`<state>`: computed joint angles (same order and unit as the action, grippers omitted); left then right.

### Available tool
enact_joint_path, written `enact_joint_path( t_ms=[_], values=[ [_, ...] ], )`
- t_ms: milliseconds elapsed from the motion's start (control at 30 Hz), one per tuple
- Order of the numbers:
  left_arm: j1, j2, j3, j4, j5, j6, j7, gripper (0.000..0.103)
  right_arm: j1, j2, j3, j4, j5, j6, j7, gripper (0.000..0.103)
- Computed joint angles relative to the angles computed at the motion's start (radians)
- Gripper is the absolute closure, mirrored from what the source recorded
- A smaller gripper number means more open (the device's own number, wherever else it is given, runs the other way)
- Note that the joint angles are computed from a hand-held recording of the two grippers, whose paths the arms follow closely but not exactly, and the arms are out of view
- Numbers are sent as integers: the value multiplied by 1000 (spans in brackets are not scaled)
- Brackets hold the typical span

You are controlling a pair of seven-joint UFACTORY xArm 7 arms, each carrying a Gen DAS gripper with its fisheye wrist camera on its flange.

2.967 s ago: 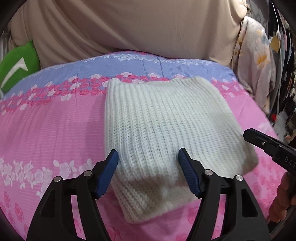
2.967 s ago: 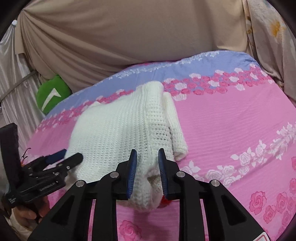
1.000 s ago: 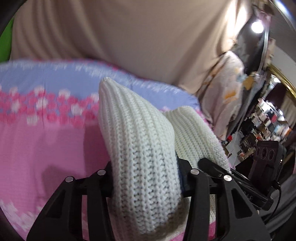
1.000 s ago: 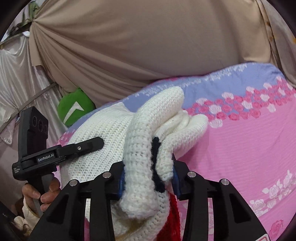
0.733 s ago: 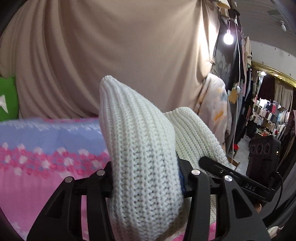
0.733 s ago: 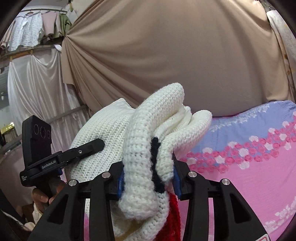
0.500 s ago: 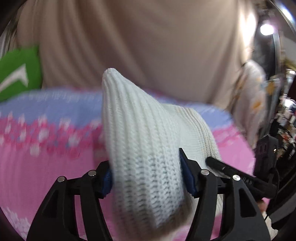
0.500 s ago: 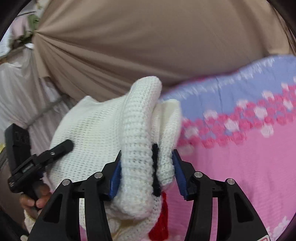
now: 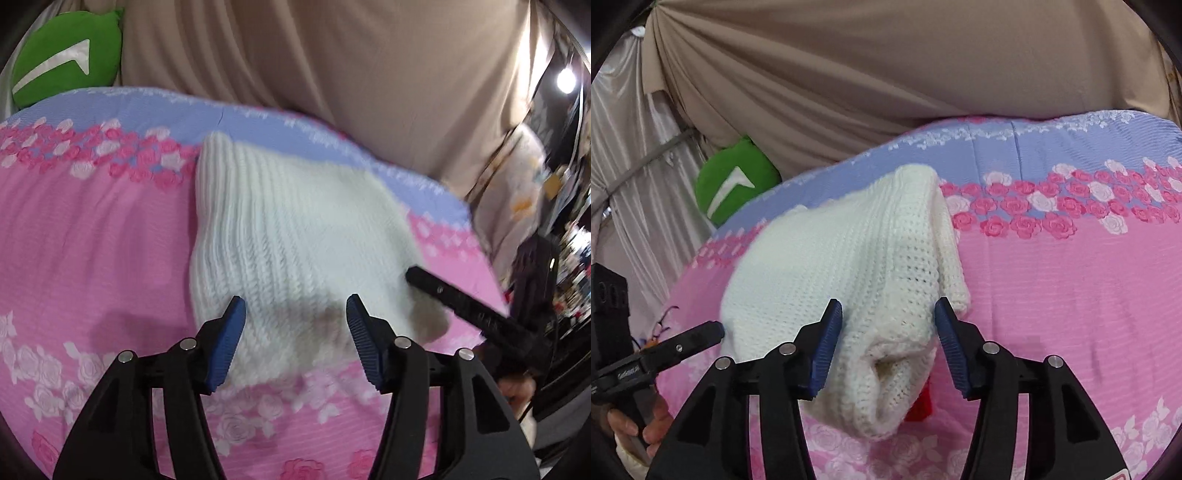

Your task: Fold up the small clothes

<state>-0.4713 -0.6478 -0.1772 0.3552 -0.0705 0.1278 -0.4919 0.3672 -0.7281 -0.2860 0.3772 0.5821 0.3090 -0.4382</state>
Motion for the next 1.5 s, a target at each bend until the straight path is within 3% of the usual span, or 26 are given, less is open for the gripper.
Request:
enact_joint_path(
  t_ms=[33, 67, 100, 167, 267, 333, 467, 533, 600, 633, 700, 767, 833, 867, 900, 967, 1067, 1100, 1267, 1400, 1500],
  values=[
    [29, 4, -30, 1, 14, 15, -13, 53, -4, -6, -2, -3, -3, 2, -2, 69],
    [57, 6, -53, 5, 31, 29, -23, 60, 10, -37, -21, -8, 9, -7, -21, 76],
    [98, -2, -89, 13, 57, 63, -38, 72, 33, -80, -52, -17, 27, -8, -45, 78],
    [130, -6, -110, 23, 98, 111, -42, 79, 50, -132, -99, -20, 48, -10, -67, 79],
    [126, 10, -98, 15, 120, 108, -31, 81, 30, 5, -109, 17, 15, 49, -62, 77],
    [161, 4, -138, 11, 151, 104, -59, 81, 59, 7, -137, 5, 83, 40, -104, 75],
    [117, -63, -108, -7, 136, 126, -87, 80, -99, -126, -10, -51, 45, 62, -26, 72],
    [136, -127, -145, -15, 147, 142, -126, 75, -171, -237, 31, -99, -8, 66, 1, 71],
    [179, -181, -210, -12, 178, 163, -179, 61, -224, -364, 55, -147, -59, 105, 33, 70],
    [192, -200, -239, -7, 194, 174, -204, 58, -237, -416, 56, -163, -81, 136, 43, 70],
    [198, -204, -270, 1, 215, 175, -239, 39, -255, -498, 84, -196, -130, 197, 70, 70],
    [218, -186, -312, 7, 240, 167, -283, 31, -249, -502, 118, -220, -172, 192, 89, 70],
    [253, -138, -360, 23, 275, 164, -325, 31, -241, -443, 153, -236, -209, 140, 114, 72],
    [276, -122, -382, 28, 296, 162, -349, 31, -254, -396, 179, -241, -233, 101, 136, 80],
    [312, -97, -413, 42, 323, 181, -376, 32, -272, -351, 202, -244, -260, 69, 156, 80],
    [343, -70, -430, 43, 357, 202, -413, 32, -265, -338, 165, -250, -282, 52, 155, 80],
    [247, -56, -294, -4, 322, 162, -398, 32, -276, -418, 156, -244, -309, 137, 190, 81],
    [230, -81, -279, -12, 320, 177, -399, 34, -275, -462, 152, -249, -313, 162, 198, 81],
    [197, -203, -317, -23, 350, 235, -431, 34, -279, -652, 166, -297, -319, 275, 262, 76],
    [205, -191, -383, -22, 371, 221, -483, 16, -297, -731, 229, -348, -353, 332, 339, 72],
    [213, -157, -427, -15, 389, 225, -532, 13, -305, -764, 245, -366, -385, 384, 386, 65]
  ],
)
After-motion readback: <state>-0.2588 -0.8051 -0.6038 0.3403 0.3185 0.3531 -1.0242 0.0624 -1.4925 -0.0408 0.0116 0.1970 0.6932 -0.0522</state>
